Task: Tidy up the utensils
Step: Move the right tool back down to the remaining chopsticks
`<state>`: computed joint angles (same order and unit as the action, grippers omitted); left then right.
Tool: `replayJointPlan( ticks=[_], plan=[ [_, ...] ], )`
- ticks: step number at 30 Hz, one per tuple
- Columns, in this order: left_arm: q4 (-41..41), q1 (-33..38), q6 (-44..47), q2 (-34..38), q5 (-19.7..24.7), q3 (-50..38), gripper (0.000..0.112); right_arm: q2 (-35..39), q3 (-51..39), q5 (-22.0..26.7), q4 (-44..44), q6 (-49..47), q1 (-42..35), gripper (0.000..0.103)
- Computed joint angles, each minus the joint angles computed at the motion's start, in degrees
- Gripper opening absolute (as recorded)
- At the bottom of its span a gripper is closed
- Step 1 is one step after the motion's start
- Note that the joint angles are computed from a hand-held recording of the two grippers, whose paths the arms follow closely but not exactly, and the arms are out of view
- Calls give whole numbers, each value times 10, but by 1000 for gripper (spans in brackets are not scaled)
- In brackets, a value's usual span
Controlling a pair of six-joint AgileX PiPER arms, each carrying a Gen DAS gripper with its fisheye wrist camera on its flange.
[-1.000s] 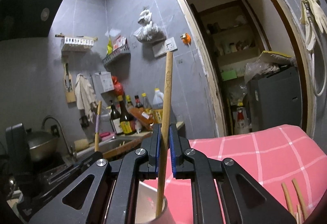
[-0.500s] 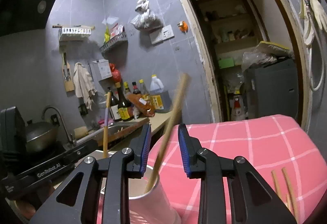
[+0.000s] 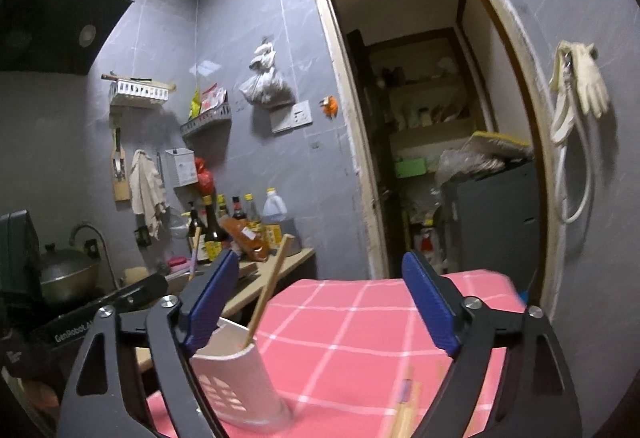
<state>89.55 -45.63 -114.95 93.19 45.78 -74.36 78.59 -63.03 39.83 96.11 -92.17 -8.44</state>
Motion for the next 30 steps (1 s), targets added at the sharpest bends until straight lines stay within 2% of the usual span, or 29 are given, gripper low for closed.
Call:
replayJointPlan(
  ticks=[2,9,14,21,25,28,30],
  plan=[
    [5,-19,4,7,15,-9,94,-21,17,22,1,-5,-35,103],
    [-4,-67,26,39,21,-41,97,-58,49,80,-25,-25,-137,103],
    [-51,-84,74,84,10,-91,97,-53,50,61,-61,-27,-160,103],
    [-158,-73,173,156,-13,-168,97,-18,43,38,-115,-17,-174,103],
    [-217,-65,231,196,-8,-211,97,17,24,25,-168,19,-165,103],
    [-279,-51,282,223,-14,-246,97,44,9,33,-201,51,-165,103],
    [-310,-43,311,235,-18,-263,97,61,-5,32,-231,78,-161,100]
  ],
)
